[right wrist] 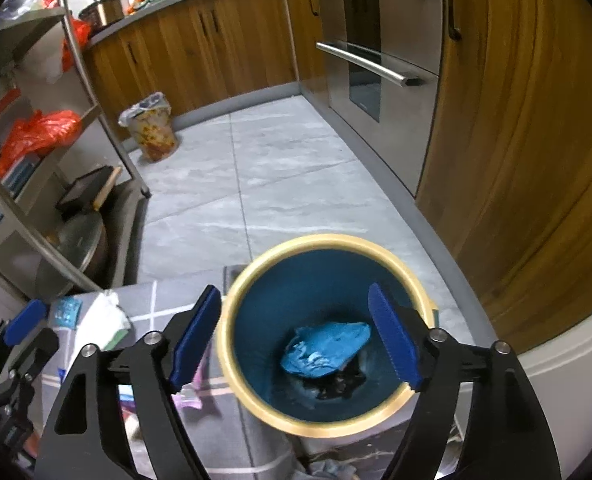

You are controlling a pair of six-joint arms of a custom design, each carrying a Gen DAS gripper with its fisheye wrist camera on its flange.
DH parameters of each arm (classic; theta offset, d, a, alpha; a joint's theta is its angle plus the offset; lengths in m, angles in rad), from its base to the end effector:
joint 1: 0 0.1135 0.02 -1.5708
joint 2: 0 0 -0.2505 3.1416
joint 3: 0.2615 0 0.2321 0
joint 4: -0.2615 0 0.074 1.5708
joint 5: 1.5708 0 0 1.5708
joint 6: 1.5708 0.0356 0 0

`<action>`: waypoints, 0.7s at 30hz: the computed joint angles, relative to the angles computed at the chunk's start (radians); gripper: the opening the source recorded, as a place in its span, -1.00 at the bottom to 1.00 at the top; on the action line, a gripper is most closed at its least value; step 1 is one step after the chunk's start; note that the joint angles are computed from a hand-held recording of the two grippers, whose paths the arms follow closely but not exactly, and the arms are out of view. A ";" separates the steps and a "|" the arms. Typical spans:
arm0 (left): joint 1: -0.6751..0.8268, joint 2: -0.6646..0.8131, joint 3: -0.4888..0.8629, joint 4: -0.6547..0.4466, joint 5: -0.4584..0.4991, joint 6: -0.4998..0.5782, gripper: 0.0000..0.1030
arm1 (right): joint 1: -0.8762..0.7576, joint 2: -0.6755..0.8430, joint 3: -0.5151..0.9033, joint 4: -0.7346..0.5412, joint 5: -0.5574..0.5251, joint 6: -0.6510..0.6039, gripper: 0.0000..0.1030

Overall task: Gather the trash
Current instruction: 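Move both open tools back from the bin to the trash pile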

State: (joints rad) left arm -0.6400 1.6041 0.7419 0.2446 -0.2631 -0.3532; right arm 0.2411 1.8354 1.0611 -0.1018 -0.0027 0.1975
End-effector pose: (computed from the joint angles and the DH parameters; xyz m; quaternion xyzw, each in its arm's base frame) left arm 0.2527 -0.1766 0.1699 0.0663 0.8804 -0.1142 0.4554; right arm 0.3475 0.0856 0.1572 -0.0209 0.9400 0.0753 0.3320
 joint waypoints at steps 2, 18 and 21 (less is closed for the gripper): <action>0.005 -0.048 -0.041 -0.006 -0.025 0.000 0.43 | 0.019 -0.018 -0.016 0.016 0.005 0.013 0.69; 0.168 -0.438 -0.320 -0.139 -0.142 0.017 0.84 | 0.232 -0.025 -0.037 0.057 0.068 0.156 0.81; 0.226 -0.485 -0.349 -0.144 -0.157 0.049 0.86 | 0.277 0.014 -0.013 0.051 0.078 0.168 0.82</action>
